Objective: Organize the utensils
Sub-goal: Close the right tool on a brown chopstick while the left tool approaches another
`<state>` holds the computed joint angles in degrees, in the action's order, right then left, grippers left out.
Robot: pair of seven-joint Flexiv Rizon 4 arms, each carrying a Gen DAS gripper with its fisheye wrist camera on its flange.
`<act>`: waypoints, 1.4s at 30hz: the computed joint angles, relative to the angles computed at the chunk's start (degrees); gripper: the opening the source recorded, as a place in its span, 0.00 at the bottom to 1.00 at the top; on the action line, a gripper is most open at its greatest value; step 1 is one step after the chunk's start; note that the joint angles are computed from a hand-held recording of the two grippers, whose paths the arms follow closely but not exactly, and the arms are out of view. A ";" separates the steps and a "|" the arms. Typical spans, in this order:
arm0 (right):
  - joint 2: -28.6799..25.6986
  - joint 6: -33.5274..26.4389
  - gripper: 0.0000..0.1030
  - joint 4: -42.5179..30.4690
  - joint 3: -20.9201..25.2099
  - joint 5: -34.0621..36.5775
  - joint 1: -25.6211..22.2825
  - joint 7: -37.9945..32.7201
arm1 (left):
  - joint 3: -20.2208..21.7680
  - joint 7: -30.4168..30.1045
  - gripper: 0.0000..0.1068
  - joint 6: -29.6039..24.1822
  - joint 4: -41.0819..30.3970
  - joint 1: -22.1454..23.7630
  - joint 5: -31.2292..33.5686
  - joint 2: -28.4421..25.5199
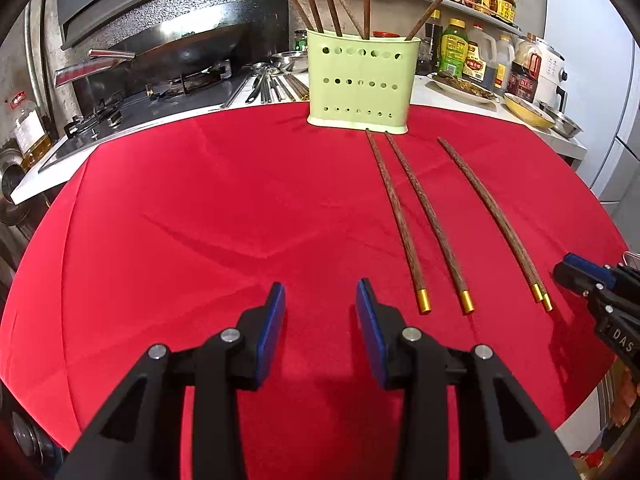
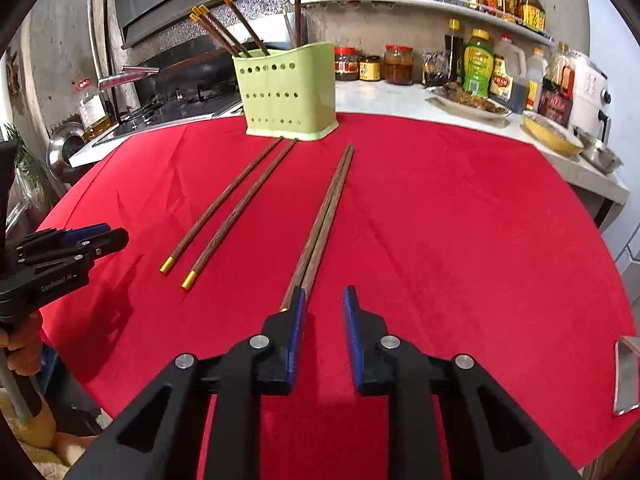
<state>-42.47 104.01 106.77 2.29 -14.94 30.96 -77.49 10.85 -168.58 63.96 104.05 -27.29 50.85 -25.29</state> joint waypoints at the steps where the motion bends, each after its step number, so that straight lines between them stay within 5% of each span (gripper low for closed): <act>1: -0.24 -0.32 0.20 -0.36 0.54 -0.21 -0.36 0.03 | -0.02 0.00 0.34 0.05 0.15 0.08 -0.09 0.07; 11: -2.05 -2.28 0.19 -2.56 -1.66 -1.15 1.72 0.13 | -0.72 0.07 0.34 0.13 0.45 0.92 -0.69 0.17; 14: -2.06 -1.66 0.09 -2.30 -3.95 -0.39 3.16 0.04 | -1.02 1.84 0.34 1.74 -0.35 1.25 -1.51 -0.81; 23: -1.68 -1.19 0.07 -1.57 -5.66 1.08 2.24 -0.13 | -1.04 11.35 0.34 9.42 -2.84 1.57 -9.67 -5.44; 28: -1.51 -0.51 0.07 -0.96 -5.59 1.72 1.58 -0.51 | -0.17 16.43 0.15 9.56 -3.93 0.49 -15.41 -7.67; 35: -1.49 0.45 0.07 -0.55 -2.61 1.10 -0.64 -1.40 | 5.64 15.86 0.07 6.16 -4.99 -5.48 -16.17 -8.32; 42: -1.26 0.76 0.07 0.08 -0.26 0.06 -2.14 -2.20 | 6.61 11.08 0.07 5.56 0.29 -5.46 -12.49 -4.19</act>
<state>-43.73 104.77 106.85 2.03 -14.88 28.82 -79.69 17.46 -157.50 69.52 104.34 -32.75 38.36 -29.48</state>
